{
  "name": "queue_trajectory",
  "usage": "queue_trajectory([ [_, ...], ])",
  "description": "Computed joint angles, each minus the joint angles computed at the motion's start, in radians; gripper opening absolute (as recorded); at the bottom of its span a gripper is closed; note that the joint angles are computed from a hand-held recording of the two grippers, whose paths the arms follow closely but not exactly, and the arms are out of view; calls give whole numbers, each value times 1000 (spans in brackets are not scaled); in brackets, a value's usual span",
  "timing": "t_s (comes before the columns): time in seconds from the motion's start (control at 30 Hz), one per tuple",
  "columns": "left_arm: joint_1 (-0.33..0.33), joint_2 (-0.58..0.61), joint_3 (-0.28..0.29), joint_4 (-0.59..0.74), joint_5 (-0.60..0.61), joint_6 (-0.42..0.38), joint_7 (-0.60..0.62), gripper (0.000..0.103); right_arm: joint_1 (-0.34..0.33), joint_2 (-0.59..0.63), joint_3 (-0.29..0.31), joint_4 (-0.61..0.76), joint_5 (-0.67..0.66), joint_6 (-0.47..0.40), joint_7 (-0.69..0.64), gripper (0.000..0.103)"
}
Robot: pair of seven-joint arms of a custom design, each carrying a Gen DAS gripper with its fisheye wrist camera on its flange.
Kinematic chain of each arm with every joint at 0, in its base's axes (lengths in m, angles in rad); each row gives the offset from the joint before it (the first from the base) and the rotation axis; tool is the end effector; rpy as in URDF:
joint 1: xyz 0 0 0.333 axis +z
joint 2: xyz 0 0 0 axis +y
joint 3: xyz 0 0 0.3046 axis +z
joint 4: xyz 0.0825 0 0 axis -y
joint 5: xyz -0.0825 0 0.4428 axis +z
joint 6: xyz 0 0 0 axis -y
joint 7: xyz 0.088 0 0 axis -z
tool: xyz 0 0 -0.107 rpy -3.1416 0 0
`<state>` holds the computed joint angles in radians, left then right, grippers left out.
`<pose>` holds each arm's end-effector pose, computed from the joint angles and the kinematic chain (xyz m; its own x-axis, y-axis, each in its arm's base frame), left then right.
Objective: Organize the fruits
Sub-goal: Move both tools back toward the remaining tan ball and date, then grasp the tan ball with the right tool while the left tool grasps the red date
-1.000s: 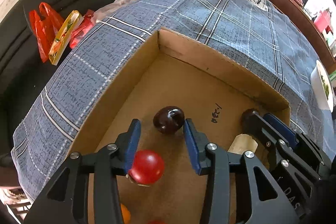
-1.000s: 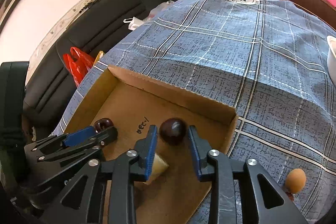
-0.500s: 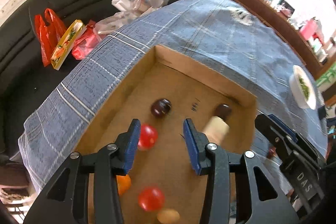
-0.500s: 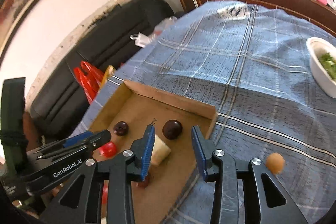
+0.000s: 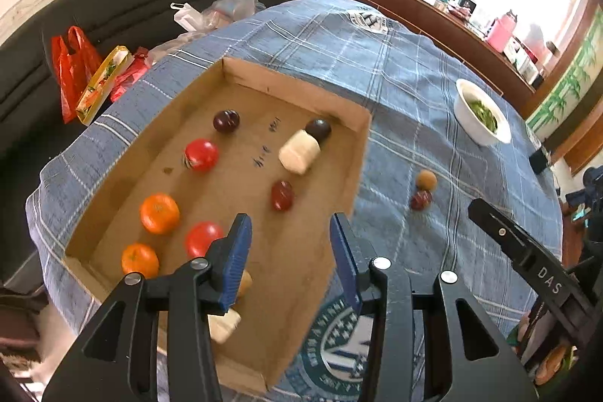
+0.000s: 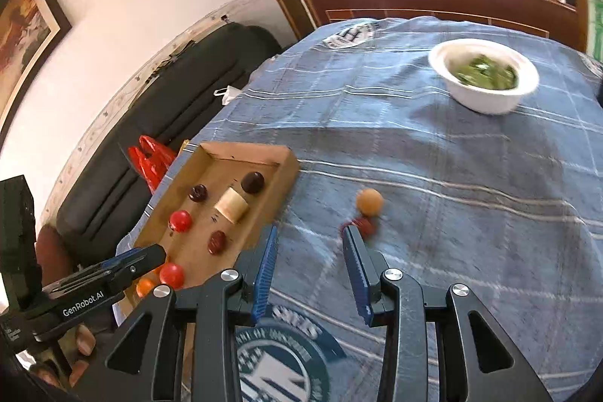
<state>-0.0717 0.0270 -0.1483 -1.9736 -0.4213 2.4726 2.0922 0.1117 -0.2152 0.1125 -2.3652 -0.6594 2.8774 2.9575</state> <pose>0.6391 -0.1412 0.4704 -0.4823 -0.8662 0.1307 -0.7742 0.3517 -0.5263 0.5398 0.1601 0.4418 -0.3891 -0.8414 -0.3751 -0.5798 0.5401 -0.6100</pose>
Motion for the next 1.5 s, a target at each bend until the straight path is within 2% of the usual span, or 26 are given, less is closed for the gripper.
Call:
queue_trajectory([
  [0.23, -18, -96, -3, -118, -10, 30, 12, 43, -28, -138, 51, -115, -51, -62, 80, 41],
  [0.43, -38, -161, 1, -194, -5, 72, 14, 43, -30, -227, 75, -191, -46, -97, 95, 41],
  [0.57, -52, -194, 1, -232, -2, 92, 31, 43, -37, -262, 87, -227, -51, -95, 117, 41],
  [0.7, -67, -214, 3, -259, -7, 112, 47, 53, -36, -276, 90, -247, -40, -96, 116, 41],
  [0.83, -71, -208, 2, -259, 6, 112, 41, 53, -45, -276, 90, -257, -37, -74, 115, 41],
  [1.03, -68, -177, 0, -248, 24, 80, 23, 53, -76, -218, 93, -229, -53, -27, 116, 41],
  [1.27, -77, -143, -3, -231, -9, 50, 67, 53, -97, -45, 54, -105, -77, 12, 110, 41],
  [1.4, -78, -115, -8, -206, -21, 25, 83, 53, -67, 70, 0, 0, -68, 2, 59, 41],
  [1.5, -77, -88, -13, -180, -25, 11, 85, 53, -32, 155, -45, 79, -13, -12, -21, 41],
])
